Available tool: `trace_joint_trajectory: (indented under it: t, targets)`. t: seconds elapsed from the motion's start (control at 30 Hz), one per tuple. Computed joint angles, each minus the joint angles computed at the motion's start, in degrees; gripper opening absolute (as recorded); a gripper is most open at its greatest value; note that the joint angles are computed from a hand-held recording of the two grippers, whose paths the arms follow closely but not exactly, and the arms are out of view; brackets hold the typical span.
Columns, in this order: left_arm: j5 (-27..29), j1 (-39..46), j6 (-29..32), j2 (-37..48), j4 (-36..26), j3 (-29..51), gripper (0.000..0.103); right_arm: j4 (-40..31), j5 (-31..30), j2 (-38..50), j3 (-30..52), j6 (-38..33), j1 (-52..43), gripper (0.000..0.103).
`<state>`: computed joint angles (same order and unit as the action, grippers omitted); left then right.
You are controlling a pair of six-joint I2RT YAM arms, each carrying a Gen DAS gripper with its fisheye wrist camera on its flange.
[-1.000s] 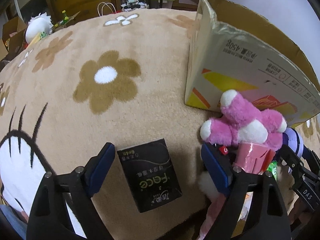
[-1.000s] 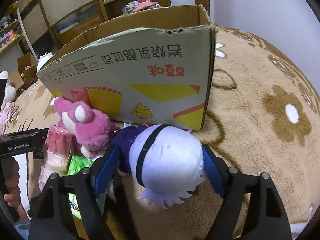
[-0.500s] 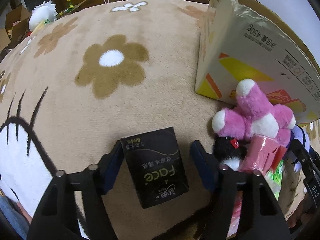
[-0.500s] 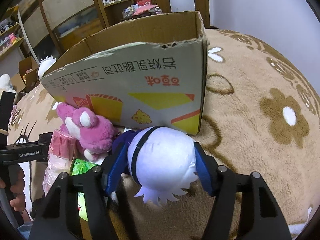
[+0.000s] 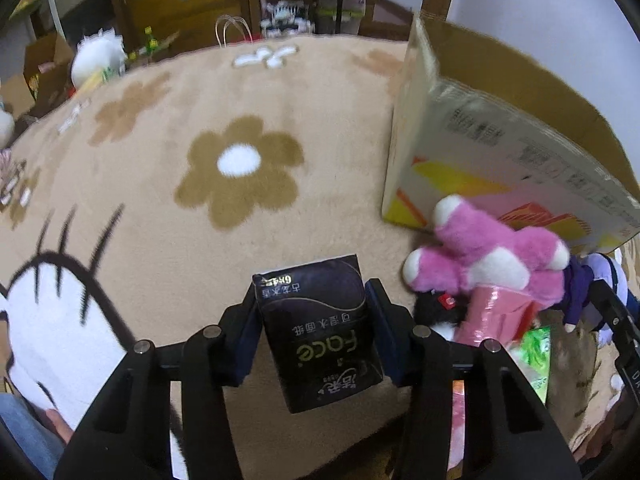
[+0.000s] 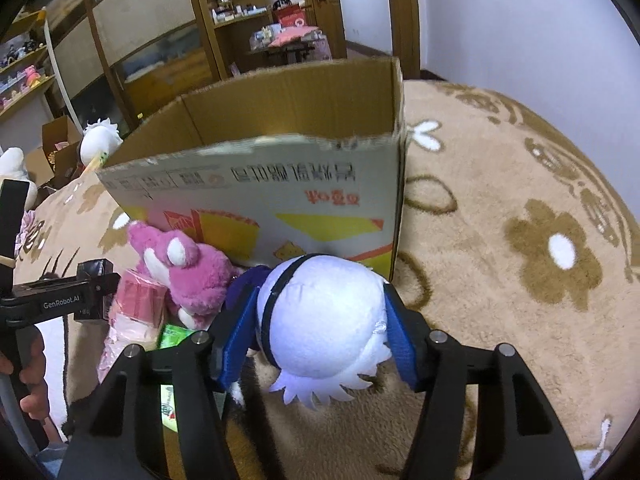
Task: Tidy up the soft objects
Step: 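Lift both items over the box and open both tools to release them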
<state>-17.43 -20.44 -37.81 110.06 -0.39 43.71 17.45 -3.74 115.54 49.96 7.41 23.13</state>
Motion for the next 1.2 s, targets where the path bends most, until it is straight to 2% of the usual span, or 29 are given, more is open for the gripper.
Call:
trace_joint_trajectory:
  t: [0.23, 0.37, 0.6, 0.83, 1.2]
  targets:
    - [-7.57, -3.00, -0.78, -9.59, -2.47, -2.09, 0.048, 2.84, 0.59, -9.52, -5.87, 1.42, 0.31, 0.064]
    - [-10.00, -3.67, 1.51, -14.05, -3.00, -2.06, 0.048, 3.51, 1.12, -14.88, -8.36, 2.02, 0.95, 0.064]
    - [-12.99, -5.29, 8.30, -17.58, 0.61, 0.16, 0.048, 5.06, 3.42, -21.17, -9.99, 3.33, 1.80, 0.064]
    - [-14.09, -6.09, 13.63, -14.78, 2.08, 5.16, 0.048, 6.43, 4.57, -20.07, -7.53, 2.25, 2.72, 0.064]
    - [-13.82, -5.74, 16.97, -8.38, 4.78, 10.70, 0.049, 6.84, 5.68, -13.02, -0.16, 1.05, 1.57, 0.064]
